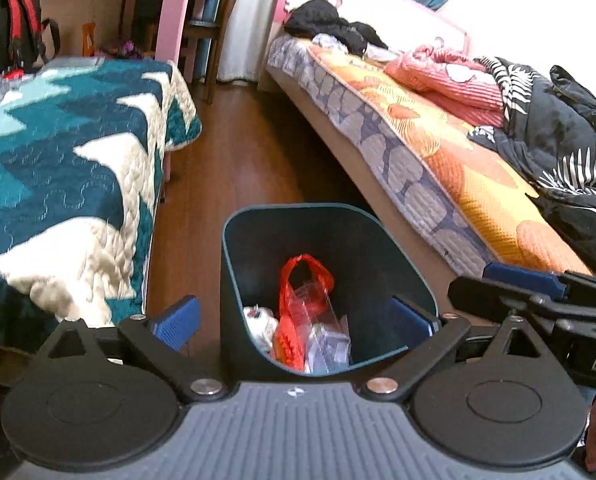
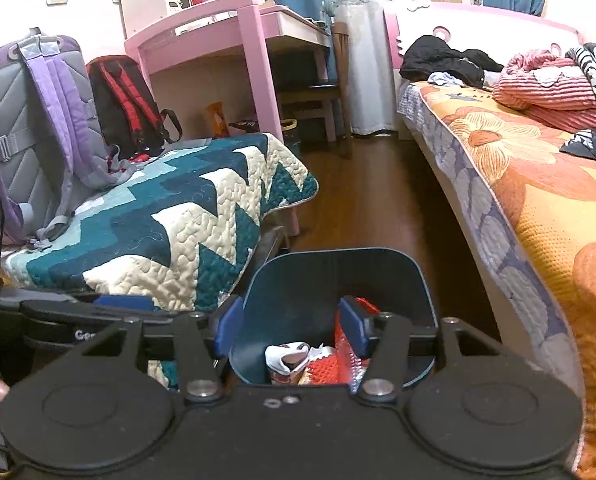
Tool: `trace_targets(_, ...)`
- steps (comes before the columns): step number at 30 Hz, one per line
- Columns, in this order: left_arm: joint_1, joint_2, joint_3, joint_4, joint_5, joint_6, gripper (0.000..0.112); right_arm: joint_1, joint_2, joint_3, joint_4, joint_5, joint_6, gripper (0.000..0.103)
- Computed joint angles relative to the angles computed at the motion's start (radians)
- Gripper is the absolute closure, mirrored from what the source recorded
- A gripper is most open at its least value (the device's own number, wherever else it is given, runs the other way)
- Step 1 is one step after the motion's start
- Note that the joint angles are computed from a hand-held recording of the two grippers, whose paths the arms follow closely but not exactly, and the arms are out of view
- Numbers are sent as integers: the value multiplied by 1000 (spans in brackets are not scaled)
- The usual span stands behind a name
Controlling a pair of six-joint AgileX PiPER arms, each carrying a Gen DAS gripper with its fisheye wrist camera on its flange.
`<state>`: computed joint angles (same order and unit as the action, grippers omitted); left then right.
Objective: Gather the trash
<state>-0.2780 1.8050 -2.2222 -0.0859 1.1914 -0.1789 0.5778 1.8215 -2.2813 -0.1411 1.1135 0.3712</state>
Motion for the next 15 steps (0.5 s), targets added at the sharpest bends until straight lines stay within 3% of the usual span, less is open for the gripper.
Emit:
trace_targets(8,-45,-46,70,48,-72,-14,12,-7,-43,66,-34,-14,33,49)
trace_targets(15,-48,-54,64,62,-62,-20,12,16,-49,87,-101,-32,54,49)
